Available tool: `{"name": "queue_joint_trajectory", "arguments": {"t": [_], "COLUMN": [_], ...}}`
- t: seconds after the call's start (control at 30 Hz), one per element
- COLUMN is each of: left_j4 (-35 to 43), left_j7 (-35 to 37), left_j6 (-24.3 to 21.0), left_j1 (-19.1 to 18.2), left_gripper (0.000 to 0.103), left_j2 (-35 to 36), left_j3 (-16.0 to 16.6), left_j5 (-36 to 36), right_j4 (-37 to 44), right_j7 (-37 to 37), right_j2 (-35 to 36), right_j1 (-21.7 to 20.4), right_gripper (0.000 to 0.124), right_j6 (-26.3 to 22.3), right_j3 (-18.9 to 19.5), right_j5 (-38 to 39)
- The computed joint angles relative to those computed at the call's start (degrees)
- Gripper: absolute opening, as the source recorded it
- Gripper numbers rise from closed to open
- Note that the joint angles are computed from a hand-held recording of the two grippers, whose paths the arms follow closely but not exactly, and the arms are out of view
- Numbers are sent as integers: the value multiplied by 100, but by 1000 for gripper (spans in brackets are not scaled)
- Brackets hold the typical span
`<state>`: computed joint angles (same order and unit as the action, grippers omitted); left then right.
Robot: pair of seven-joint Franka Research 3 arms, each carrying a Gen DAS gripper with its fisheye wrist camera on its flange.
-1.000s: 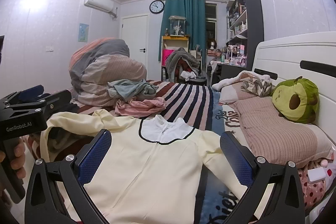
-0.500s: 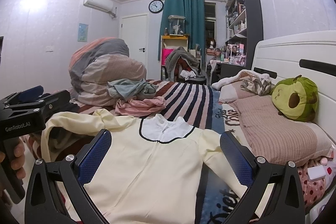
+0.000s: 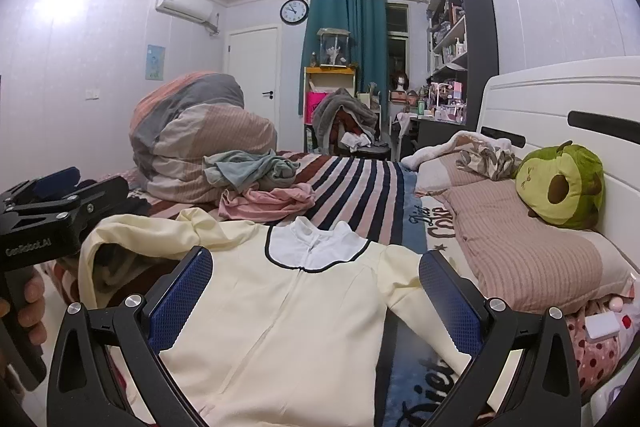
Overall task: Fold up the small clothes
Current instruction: 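Grasp the cream jacket's sleeve cuff with the left gripper and lift it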
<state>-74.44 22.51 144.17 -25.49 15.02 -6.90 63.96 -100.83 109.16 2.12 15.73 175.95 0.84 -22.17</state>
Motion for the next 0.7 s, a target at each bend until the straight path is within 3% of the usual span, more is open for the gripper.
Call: {"name": "queue_joint_trajectory", "arguments": {"t": [0.1,0.23,0.3,0.5,0.57,0.63,0.7], "left_j4": [-331,-1127,-1575,-3266,-3638,-4049,-4367], "left_j7": [108,210,237,-229,-298,-62,254], "left_j6": [410,1289,1492,1457,1556,1851,2266], "left_j1": [216,666,869,1597,1818,1987,2101], "left_gripper": [102,102,102,101,93,77,66], "left_j2": [-186,-615,-875,-1917,-2105,-2250,-2290], "left_j3": [-29,-47,-51,-50,-75,-30,32], "left_j5": [-309,-825,-964,-1211,-1305,-1675,-2105], "right_j4": [19,130,150,414,560,814,996], "right_j7": [409,607,46,-1683,-1959,-2274,-2461], "right_j2": [-33,1,45,339,461,639,768], "right_j1": [40,70,85,179,245,287,346], "right_gripper": [102,102,102,101,91,78,75], "right_j6": [-127,-363,-466,-887,-1030,-1281,-1498], "right_j3": [-22,56,178,444,447,474,470], "right_j5": [-419,-601,24,1939,2232,2538,2708]}}
